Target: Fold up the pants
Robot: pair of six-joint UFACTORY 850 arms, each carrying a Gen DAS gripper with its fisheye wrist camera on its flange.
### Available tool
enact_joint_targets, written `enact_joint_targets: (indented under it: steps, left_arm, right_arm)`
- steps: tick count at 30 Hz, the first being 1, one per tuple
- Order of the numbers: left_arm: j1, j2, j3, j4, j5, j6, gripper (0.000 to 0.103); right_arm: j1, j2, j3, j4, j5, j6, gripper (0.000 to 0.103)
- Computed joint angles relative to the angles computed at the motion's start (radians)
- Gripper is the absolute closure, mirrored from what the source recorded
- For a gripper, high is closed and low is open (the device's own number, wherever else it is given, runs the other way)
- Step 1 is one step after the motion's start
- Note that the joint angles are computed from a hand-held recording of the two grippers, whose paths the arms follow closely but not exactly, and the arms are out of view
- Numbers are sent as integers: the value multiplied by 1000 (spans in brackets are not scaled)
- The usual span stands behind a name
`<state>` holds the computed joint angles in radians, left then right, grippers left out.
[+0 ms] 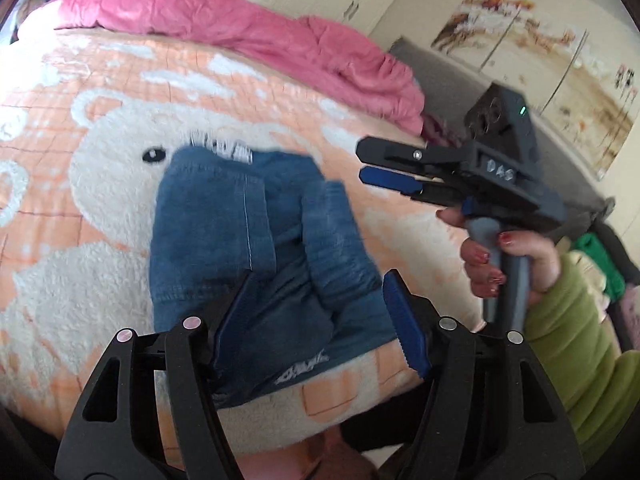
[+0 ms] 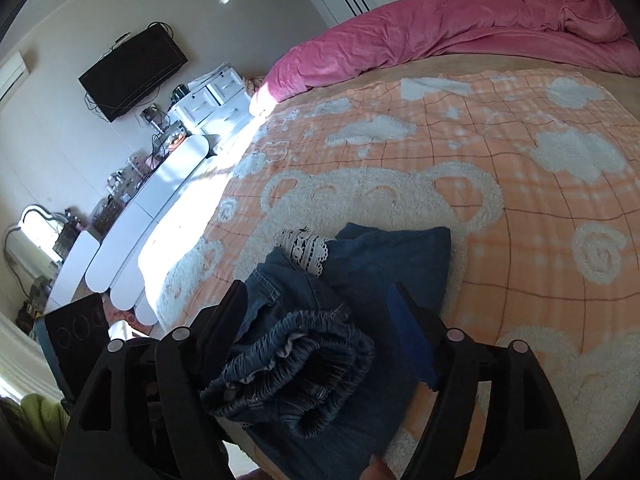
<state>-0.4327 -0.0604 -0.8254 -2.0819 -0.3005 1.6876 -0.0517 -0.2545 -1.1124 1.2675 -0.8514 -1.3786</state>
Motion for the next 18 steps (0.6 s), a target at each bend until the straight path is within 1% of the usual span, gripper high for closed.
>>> enact_joint_targets:
  steps: [2, 3, 4, 6, 9, 11, 13, 15, 18]
  left_arm:
    - [4, -2, -9, 110, 6, -82, 46]
    - [-1, -5, -12, 161, 7, -123, 46]
    - [-1, -11, -16, 211, 2, -162, 46]
    - [5, -26, -28, 270, -12, -211, 46]
    - [6, -25, -25, 242, -7, -173, 47]
    - [0, -19, -12, 185, -3, -118, 47]
    - [-6, -7, -2, 119, 15, -56, 46]
    - [-18, 11, 14, 6, 47, 48, 46]
    - [-19, 19, 16, -42, 61, 86, 46]
  right_arm:
    - [32, 8, 19, -49, 42, 21, 29]
    - [51, 13, 28, -101, 89, 46, 29]
    - [80, 21, 41, -177, 176, 88, 29]
    - [101, 16, 58, -263, 263, 127, 28]
    - [77, 4, 65, -226, 238, 111, 27]
    - [70, 24, 82, -194, 243, 61, 25]
    - [57, 44, 96, -150, 230, 12, 24]
    - [43, 64, 106, -107, 225, -36, 23]
    - [22, 93, 127, -45, 209, -100, 23]
